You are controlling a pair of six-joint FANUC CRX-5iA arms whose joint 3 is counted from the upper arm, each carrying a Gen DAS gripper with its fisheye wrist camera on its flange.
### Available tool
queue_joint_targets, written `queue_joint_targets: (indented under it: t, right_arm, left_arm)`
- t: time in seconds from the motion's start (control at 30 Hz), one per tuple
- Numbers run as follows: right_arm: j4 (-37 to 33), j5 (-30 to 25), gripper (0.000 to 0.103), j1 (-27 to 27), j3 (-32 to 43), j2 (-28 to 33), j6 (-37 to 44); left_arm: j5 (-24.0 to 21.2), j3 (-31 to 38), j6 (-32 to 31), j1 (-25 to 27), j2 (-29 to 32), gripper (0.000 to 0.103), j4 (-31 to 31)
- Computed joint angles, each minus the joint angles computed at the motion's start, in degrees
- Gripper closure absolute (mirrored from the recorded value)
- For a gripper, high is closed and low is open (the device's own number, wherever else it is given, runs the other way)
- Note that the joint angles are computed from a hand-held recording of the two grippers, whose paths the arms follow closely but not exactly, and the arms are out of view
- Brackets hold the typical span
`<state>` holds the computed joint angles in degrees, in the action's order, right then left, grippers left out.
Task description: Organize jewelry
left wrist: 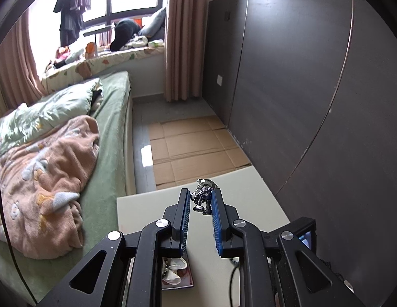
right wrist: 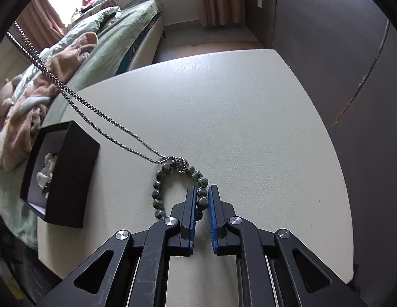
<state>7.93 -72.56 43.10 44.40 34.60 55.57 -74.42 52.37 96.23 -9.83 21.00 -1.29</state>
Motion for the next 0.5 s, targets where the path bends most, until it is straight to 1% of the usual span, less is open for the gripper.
queue_joint_targets:
  t: [0.2,0.37,0.43,0.5]
  right_arm:
    - [-3.5,7.0,0.092,-1.3,-6.5,-6.1,-3.2]
    - [-4.1,10.1,0.092,-1.2,-8.4,-8.4,-4.9]
    - [-4.1,11.1,0.092,-0.8,-8.5,-8.8,-5.3]
    - [-4.2,12.7,0.092,-0.4,-9.3,-9.8,-5.7]
  left_arm:
    - [-1.0,4.7,-0.6,0.8,0.0,0.086,-0.9]
    - [-2.5,9.8,-1.3,0.9,0.3,0.086,-2.1]
    - [-2.8,11.1,-1.2,1.2,0.1,0.086,-2.5]
    - [-2.4,10.9,-1.2,1.6,-0.6,0.086,-2.7]
